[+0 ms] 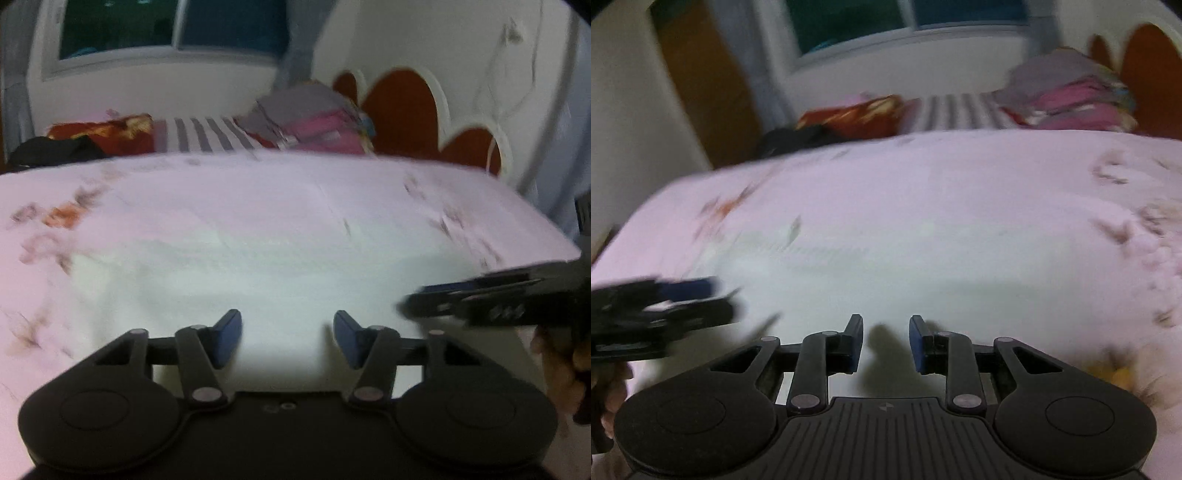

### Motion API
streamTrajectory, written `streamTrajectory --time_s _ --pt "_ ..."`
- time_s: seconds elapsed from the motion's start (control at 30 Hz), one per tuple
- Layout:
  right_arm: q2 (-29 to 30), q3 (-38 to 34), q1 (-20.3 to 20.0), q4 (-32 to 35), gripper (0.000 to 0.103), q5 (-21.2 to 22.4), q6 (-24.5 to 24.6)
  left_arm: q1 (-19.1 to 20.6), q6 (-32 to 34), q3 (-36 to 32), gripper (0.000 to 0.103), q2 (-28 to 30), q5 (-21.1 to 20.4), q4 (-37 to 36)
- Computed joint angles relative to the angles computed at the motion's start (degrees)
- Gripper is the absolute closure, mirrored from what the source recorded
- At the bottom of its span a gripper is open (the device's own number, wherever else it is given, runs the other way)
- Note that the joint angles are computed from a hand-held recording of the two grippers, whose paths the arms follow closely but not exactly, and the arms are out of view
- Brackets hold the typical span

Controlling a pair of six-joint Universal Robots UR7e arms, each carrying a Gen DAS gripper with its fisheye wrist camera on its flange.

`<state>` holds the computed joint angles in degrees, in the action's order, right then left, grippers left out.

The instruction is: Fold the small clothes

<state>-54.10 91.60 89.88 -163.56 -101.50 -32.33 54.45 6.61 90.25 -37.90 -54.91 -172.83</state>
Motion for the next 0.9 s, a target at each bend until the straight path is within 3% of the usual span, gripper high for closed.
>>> streamTrajectory --time_s 0.07,0.17,0.23,0.33,0.47,0.6,0.67,0.77,0.9 --pt "0.5 1.9 0.4 -2.6 0.076 -1.3 -2.2 -0.1 -0.8 0.4 0.047 0.6 0.3 0.8" --pt "1.4 2.9 0.1 -9.5 0.076 -4.4 -5.2 0.0 -0.8 2.1 0.047 0.0 4.4 -2.1" --pt "1.5 2.1 -0.8 -12.0 0.076 -7.2 -3.4 0.3 -2.1 3.8 0.048 -1.6 7.2 -3.1" --pt "-0.8 1.6 -1.6 -6.6 0.076 -5.6 2.4 -0.7 -4.5 5.3 0.049 -3.7 8.9 -1.6" --pt "-5.3 7.5 0.2 -6.3 0.076 -1.1 -0.5 -3.4 -5.9 9.4 0.048 -5.1 7.5 -4.4" --pt "-6.7 13.1 2.2 -5.4 0.076 -3.3 -2.9 -5.5 -7.3 13.4 0.048 -5.4 7.9 -3.1" --pt "-5.2 14.2 2.4 -8.4 0.076 -7.8 -3.7 -5.5 -9.7 14.3 0.049 -5.3 9.6 -0.4" --pt "-5.9 15.8 2.3 -11.0 0.076 -8.3 -0.1 -6.4 -11.7 17.1 0.048 -7.0 10.6 -2.7" --pt "-9.0 18.9 2.6 -11.2 0.076 -2.7 -0.9 -8.9 -12.3 19.5 0.048 -7.3 11.5 -6.5"
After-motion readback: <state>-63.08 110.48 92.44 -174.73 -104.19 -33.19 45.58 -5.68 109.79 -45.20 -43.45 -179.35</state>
